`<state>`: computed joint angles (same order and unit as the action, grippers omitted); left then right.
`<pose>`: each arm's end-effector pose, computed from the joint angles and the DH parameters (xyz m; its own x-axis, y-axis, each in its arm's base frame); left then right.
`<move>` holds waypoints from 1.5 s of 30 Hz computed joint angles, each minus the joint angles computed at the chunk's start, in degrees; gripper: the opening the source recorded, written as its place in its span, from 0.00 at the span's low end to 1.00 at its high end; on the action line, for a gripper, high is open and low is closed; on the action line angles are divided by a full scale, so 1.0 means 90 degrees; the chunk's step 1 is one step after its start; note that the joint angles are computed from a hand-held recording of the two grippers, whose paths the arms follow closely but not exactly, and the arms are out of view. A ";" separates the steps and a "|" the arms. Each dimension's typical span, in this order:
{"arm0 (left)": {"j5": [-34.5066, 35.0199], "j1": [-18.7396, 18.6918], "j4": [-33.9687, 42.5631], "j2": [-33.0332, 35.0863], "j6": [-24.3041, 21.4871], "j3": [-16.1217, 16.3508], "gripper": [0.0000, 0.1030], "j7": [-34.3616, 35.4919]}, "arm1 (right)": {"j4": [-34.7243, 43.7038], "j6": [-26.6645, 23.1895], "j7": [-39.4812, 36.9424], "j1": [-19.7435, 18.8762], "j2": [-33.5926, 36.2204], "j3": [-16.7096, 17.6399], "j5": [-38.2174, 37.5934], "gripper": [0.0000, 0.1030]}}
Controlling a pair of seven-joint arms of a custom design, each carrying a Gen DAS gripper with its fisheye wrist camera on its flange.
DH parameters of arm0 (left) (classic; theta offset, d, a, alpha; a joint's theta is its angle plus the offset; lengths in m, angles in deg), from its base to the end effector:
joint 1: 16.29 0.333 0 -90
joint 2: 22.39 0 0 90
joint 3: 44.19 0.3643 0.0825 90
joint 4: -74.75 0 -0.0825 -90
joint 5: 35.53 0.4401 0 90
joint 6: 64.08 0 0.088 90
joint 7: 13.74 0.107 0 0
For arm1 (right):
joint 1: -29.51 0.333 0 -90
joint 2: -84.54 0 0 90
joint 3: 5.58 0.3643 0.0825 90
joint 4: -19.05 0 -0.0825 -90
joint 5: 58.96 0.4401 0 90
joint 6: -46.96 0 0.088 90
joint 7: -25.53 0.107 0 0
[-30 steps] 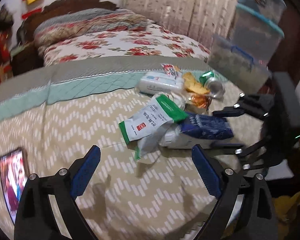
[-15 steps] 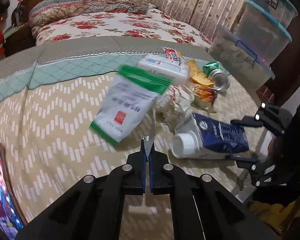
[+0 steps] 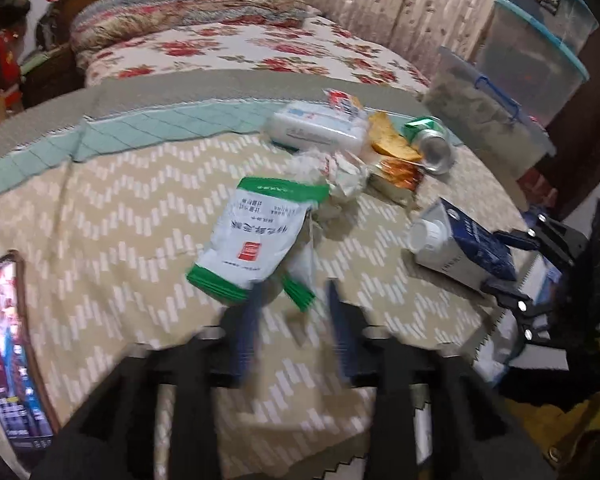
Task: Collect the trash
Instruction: 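Carry carton and packet to the beige bin and open both tools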
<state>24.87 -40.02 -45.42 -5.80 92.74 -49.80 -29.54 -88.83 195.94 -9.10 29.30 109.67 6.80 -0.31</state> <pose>0.5510 -0.3461 0.3125 0.3492 -0.9145 0.2042 -0.7337 -0.4024 -0.5476 0.7048 0.1221 0.3071 0.9363 -0.1602 0.3126 0.0656 -0.7944 -0.6038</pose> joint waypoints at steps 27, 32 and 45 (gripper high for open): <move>-0.0847 -0.0109 0.0640 0.0487 -0.1626 0.0102 0.24 0.1269 | 0.0652 -0.0770 0.2194 -0.0065 0.0429 -0.0085 -0.0084 0.81; -0.0506 0.0023 0.0184 0.0140 -0.0928 0.0137 0.04 0.0504 | 0.0576 -0.0758 0.2253 -0.0014 0.0442 -0.0028 -0.0214 0.61; 0.0809 0.0251 -0.0196 -0.0393 -0.0132 -0.0009 0.02 -0.1271 | 0.0291 -0.1321 0.1621 -0.0247 0.0071 -0.0060 0.0899 0.50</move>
<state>32.15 -37.76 -47.18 -9.34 91.56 -49.88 -40.98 -86.21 184.05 5.49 27.08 110.31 6.26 7.79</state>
